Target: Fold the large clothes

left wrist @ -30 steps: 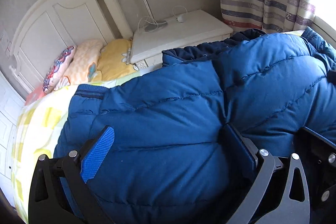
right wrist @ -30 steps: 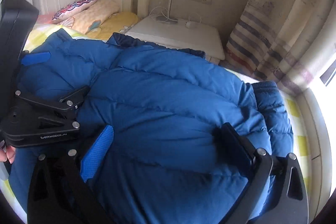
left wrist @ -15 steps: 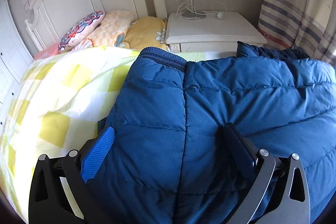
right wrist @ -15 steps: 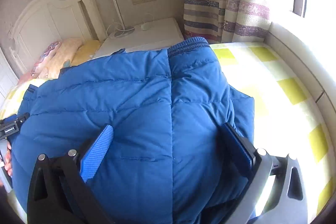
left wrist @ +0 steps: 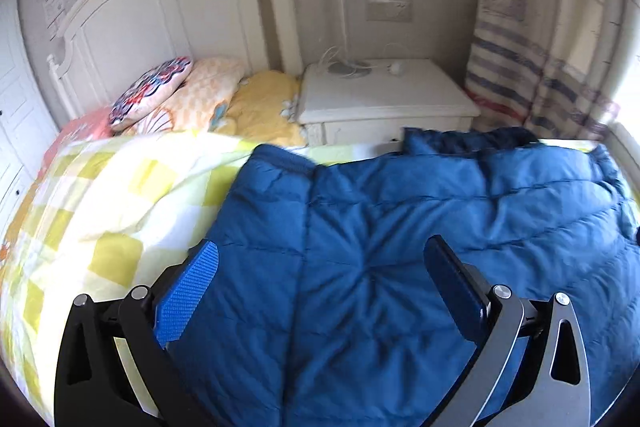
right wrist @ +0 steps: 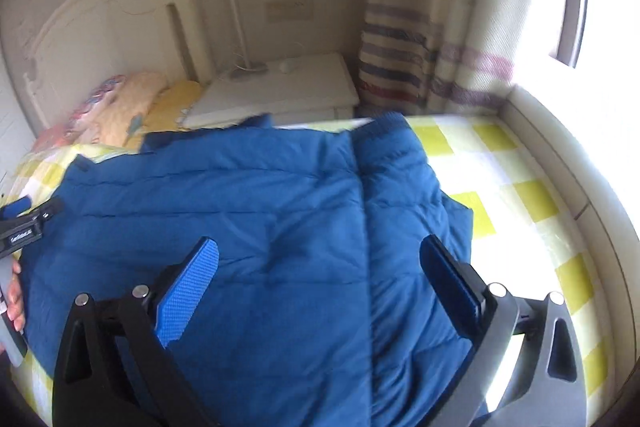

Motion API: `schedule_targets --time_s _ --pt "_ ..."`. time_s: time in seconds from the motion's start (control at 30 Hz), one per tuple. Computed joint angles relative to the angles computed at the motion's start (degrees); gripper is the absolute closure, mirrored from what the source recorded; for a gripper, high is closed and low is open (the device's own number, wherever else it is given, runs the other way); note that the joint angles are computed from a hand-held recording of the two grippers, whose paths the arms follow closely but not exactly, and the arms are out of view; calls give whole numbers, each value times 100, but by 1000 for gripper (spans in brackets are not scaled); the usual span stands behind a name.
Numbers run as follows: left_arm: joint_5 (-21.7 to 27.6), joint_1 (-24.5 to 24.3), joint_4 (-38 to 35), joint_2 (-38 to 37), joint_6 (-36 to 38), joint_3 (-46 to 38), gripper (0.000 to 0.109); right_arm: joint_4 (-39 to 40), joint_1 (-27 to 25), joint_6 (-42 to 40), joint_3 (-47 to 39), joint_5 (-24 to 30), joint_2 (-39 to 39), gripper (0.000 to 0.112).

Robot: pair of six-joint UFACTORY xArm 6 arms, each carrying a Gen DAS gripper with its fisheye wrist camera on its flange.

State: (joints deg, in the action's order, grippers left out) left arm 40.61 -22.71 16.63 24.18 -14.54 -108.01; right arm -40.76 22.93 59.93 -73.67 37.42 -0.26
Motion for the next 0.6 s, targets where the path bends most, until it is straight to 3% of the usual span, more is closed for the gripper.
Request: schedule_targets --time_s 0.1,0.17,0.2,0.27,0.33,0.47,0.53,0.6 --pt "-44 -358 87 -173 238 343 10 341 547 -1148 -598 478 571 12" --pt "48 -588 741 -66 52 494 10 -312 895 -1094 -955 1065 936 12" --pt "-193 -600 1028 -131 -153 730 10 -454 939 -889 -926 1091 960 12" --pt "-318 -552 882 -159 -182 834 10 -20 712 -964 -628 621 797 12" --pt "-155 -474 566 -173 98 738 10 261 546 -1212 -551 684 612 12" --pt "-505 -43 1520 -549 -415 1147 10 86 51 -536 -12 800 27 12" --pt "-310 231 872 -502 -74 1117 10 766 -425 -708 556 99 -243 12" --pt "-468 466 -328 -513 263 1267 10 1615 -777 -976 1299 -1100 -462 11"
